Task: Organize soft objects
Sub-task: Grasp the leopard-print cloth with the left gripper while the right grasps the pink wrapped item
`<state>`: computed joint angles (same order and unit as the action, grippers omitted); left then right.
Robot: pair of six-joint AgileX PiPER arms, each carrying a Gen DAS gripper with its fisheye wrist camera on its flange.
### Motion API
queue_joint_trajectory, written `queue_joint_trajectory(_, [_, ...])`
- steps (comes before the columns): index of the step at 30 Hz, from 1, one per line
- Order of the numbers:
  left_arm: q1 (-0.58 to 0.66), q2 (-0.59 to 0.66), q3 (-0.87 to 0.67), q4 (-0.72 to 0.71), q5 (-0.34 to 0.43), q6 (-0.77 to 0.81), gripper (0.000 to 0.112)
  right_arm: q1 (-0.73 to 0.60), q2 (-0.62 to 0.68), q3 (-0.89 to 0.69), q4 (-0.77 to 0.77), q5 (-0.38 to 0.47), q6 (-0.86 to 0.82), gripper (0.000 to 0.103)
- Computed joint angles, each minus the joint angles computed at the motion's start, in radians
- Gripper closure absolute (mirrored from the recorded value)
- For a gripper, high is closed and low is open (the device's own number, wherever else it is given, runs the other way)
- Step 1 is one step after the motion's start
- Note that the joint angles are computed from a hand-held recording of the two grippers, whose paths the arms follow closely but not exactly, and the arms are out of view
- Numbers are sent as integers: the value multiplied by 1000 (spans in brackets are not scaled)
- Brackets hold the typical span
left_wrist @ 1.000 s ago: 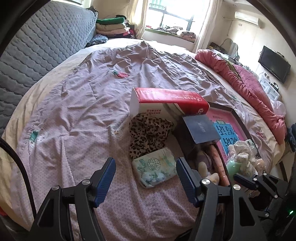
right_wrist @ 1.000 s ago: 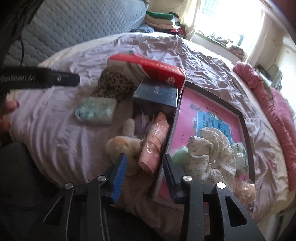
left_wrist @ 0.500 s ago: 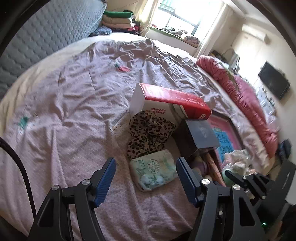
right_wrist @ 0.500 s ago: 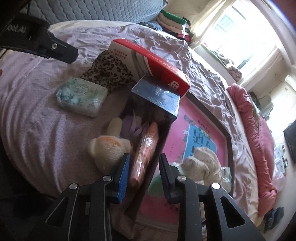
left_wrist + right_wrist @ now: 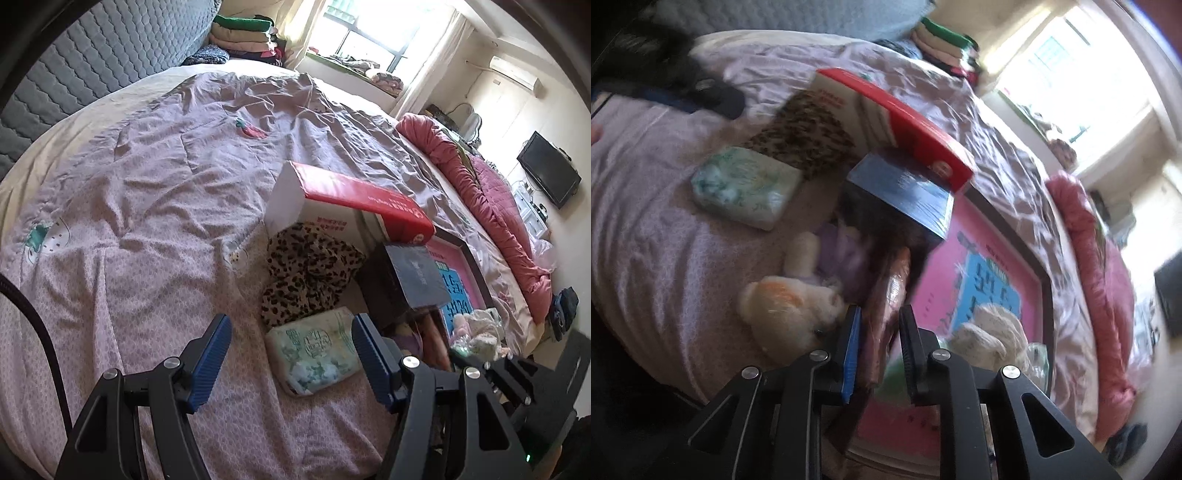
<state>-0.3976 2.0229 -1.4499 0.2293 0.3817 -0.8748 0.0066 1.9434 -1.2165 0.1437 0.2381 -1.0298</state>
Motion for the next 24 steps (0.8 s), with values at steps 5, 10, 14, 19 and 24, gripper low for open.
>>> queue_joint_trajectory(5, [22, 29, -23, -39, -4, 34, 45, 16, 46, -69, -107, 55, 131, 83])
queue_joint_trajectory(10, [40, 64, -55, -20, -1, 39, 45, 32, 105, -150, -234, 101, 264, 83])
queue_joint_trajectory(14, [70, 108, -100, -91, -3, 128, 34, 35, 149, -197, -228, 109, 244, 83])
queue_joint_trajectory(19, [109, 210, -219, -268, 61, 308, 33, -31, 150, -239, 130, 187, -42, 90])
queue_joint_trajectory(24, [105, 257, -290, -280, 71, 344, 32, -96, 155, -300, 330, 322, -144, 90])
